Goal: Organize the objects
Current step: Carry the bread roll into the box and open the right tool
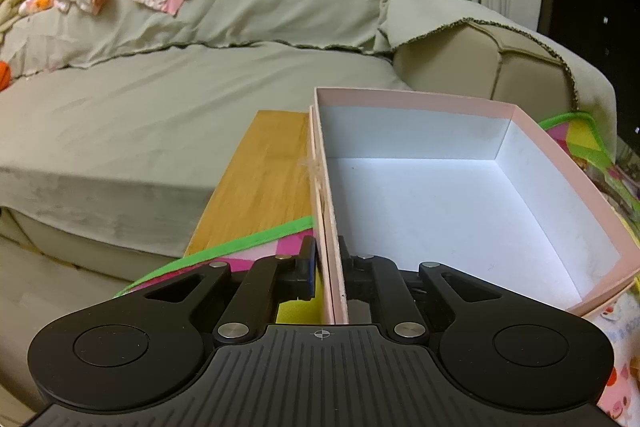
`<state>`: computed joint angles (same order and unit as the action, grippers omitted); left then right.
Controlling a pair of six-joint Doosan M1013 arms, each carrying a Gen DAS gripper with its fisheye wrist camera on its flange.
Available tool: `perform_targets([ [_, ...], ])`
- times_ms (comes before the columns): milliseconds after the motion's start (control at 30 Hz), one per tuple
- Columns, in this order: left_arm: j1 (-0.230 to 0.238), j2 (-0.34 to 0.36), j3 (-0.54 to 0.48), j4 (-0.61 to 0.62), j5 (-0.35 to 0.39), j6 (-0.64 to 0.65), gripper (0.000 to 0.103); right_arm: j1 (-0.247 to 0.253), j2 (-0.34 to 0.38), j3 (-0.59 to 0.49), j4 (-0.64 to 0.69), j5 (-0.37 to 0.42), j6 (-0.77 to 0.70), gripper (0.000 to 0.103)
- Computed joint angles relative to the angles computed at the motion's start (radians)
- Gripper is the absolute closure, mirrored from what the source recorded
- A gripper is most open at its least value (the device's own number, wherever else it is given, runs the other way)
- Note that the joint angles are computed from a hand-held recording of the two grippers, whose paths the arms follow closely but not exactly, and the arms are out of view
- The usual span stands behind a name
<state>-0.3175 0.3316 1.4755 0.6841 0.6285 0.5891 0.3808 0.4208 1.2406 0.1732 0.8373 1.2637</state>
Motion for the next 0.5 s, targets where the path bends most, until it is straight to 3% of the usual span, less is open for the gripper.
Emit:
perform_targets([
  [100,0.004,0.0,-0.002,-0.016,-0.004,0.007,0.092,0.002,-0.037,0.004,0.028,0.009,0.014,0.049],
  [267,0.009,0.0,-0.005,-0.041,-0.009,0.038,0.092,0.004,-0.072,-0.04,0.171,-0.063,-0.015,0.049],
  [367,0.01,0.003,-0.013,-0.054,0.002,0.059,0.092,0.013,-0.034,-0.137,0.251,-0.092,0.003,0.049],
  [500,0.011,0.007,-0.022,-0.069,0.014,0.06,0.093,0.054,0.079,-0.33,0.187,-0.087,0.128,0.047],
])
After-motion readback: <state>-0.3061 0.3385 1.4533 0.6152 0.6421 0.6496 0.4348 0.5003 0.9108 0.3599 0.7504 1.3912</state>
